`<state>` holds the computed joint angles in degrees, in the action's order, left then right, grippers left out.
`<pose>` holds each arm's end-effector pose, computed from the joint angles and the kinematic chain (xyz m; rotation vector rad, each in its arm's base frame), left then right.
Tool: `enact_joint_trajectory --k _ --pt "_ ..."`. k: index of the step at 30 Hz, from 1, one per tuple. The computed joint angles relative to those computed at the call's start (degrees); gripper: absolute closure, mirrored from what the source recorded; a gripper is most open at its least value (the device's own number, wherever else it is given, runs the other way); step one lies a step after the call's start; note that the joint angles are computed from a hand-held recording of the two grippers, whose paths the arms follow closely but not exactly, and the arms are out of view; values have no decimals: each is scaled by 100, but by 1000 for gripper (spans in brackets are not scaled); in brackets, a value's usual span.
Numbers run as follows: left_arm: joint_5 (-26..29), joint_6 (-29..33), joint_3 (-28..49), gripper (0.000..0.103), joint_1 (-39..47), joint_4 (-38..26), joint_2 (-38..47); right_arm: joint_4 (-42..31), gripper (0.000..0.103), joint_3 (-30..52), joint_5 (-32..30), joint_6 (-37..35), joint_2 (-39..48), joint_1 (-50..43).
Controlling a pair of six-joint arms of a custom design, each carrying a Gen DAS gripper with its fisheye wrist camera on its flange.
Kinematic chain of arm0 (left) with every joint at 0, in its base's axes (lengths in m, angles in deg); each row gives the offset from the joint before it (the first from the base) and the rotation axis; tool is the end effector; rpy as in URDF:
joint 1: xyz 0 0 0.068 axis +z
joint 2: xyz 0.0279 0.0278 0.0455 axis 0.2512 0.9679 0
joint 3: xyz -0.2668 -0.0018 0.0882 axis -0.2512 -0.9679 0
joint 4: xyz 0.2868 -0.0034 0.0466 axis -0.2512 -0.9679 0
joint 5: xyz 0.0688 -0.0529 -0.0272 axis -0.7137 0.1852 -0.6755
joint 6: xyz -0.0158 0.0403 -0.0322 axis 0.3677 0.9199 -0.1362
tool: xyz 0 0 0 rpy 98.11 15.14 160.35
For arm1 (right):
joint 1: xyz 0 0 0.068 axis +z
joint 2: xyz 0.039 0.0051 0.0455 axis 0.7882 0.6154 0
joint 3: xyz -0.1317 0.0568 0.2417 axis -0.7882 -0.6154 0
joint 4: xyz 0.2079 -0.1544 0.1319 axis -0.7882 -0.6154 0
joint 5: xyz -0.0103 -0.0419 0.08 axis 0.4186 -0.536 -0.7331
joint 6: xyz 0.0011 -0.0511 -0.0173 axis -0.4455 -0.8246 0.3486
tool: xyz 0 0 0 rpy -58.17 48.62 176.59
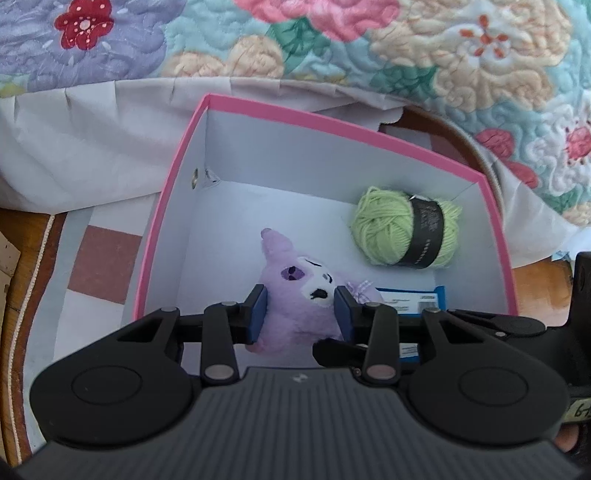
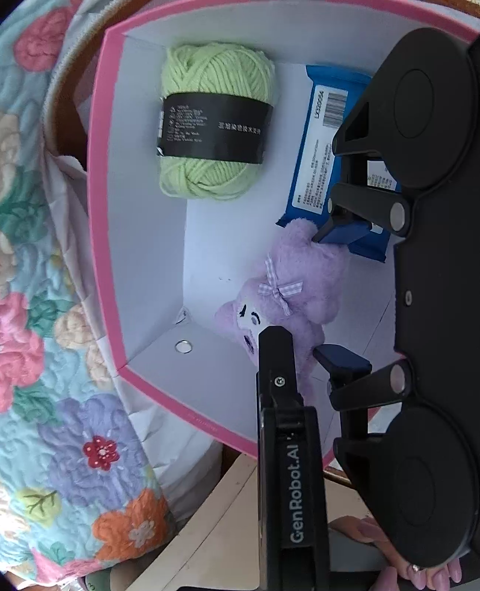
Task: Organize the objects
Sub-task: 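Lift the plush toy into the pink box and open the left gripper, then withdraw the left tool and move it to the white soap bar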
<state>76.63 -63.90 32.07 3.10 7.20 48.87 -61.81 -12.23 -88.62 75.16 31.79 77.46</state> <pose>0.2517 -0.0493 0.2378 -0.5720 2.5224 -0.2521 0.3169 0.1701 0.2131 -0.7587 2.5728 0.8272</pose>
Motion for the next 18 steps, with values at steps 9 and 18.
enact_joint_trajectory --k 9,18 --pt "-471 -134 -101 66 -171 -49 221 -18 40 67 280 162 272 195" --pt "-711 -369 103 64 -405 -683 -385 40 40 -256 188 167 -294 -113"
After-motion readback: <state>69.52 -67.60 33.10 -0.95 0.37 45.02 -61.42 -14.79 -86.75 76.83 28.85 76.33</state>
